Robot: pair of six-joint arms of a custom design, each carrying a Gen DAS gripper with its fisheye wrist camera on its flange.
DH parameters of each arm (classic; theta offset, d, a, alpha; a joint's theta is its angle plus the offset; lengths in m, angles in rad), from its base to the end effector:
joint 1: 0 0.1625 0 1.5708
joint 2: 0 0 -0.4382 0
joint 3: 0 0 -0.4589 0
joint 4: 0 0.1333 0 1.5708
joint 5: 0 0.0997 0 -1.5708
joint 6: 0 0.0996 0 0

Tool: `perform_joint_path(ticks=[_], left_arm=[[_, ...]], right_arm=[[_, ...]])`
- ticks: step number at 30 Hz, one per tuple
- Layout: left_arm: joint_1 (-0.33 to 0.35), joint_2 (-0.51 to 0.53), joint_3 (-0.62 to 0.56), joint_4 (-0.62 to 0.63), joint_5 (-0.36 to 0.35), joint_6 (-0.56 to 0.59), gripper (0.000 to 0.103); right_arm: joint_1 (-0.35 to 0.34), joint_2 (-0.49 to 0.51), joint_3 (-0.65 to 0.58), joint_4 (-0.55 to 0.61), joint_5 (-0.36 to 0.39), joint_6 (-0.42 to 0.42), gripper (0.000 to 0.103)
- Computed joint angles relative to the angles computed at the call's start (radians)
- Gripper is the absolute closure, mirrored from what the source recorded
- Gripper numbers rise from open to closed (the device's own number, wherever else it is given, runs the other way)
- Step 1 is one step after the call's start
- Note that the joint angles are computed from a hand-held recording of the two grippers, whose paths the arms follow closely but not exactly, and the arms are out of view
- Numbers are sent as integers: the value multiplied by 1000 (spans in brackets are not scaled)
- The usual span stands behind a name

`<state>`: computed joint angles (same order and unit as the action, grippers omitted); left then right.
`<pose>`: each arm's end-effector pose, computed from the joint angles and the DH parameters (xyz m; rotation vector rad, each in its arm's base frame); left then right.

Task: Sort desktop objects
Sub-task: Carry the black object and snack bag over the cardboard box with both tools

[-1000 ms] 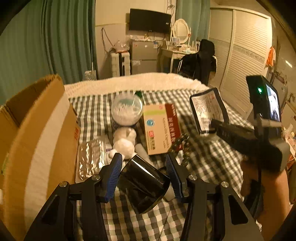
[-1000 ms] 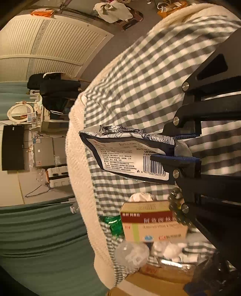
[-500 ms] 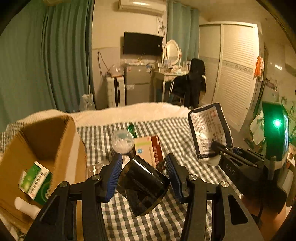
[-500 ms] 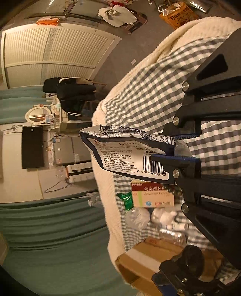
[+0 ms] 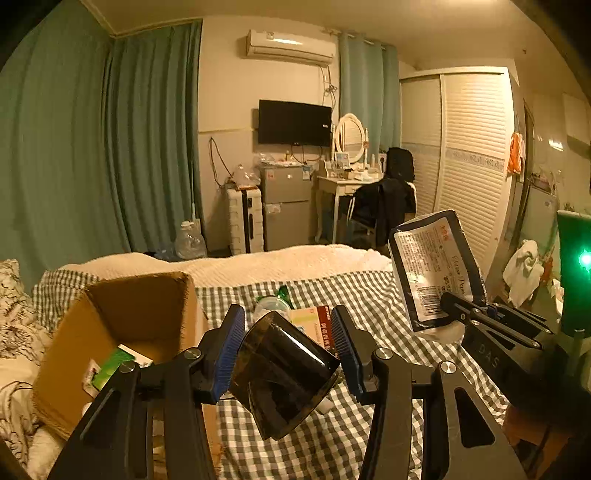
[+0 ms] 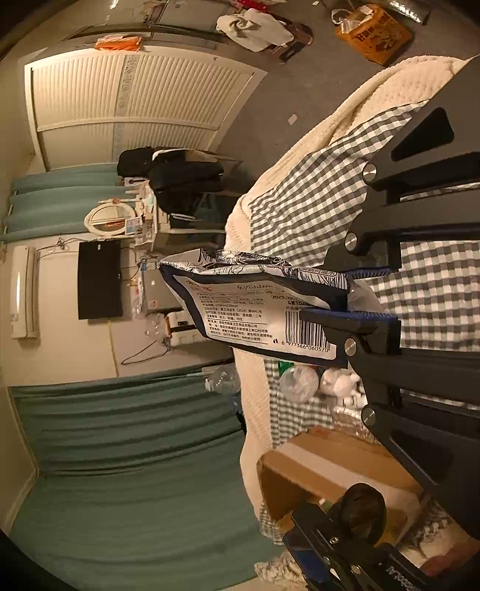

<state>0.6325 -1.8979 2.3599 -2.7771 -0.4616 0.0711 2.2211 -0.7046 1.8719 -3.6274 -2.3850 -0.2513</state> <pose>-0.1696 -0.4002 0.4078 0.5672 2.0701 -1.2820 0.4298 -0.4645 0.0586 0.5596 -2.2085 1.2329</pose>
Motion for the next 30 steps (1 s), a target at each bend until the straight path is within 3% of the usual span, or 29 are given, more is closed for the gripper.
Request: perform_joint_path(ticks=[12,23,30], left_arm=[[-70,-150,-7,156,112,-59,53],[-138,-296,-30,342,233,-118,53],[-144,-366,-51,467,295,-140,53]], right_arm=[[97,9,-31,15,-6,-14,90],[175,53,-98,73,23,0,90],[206,107,-157,95,70,-10,90]])
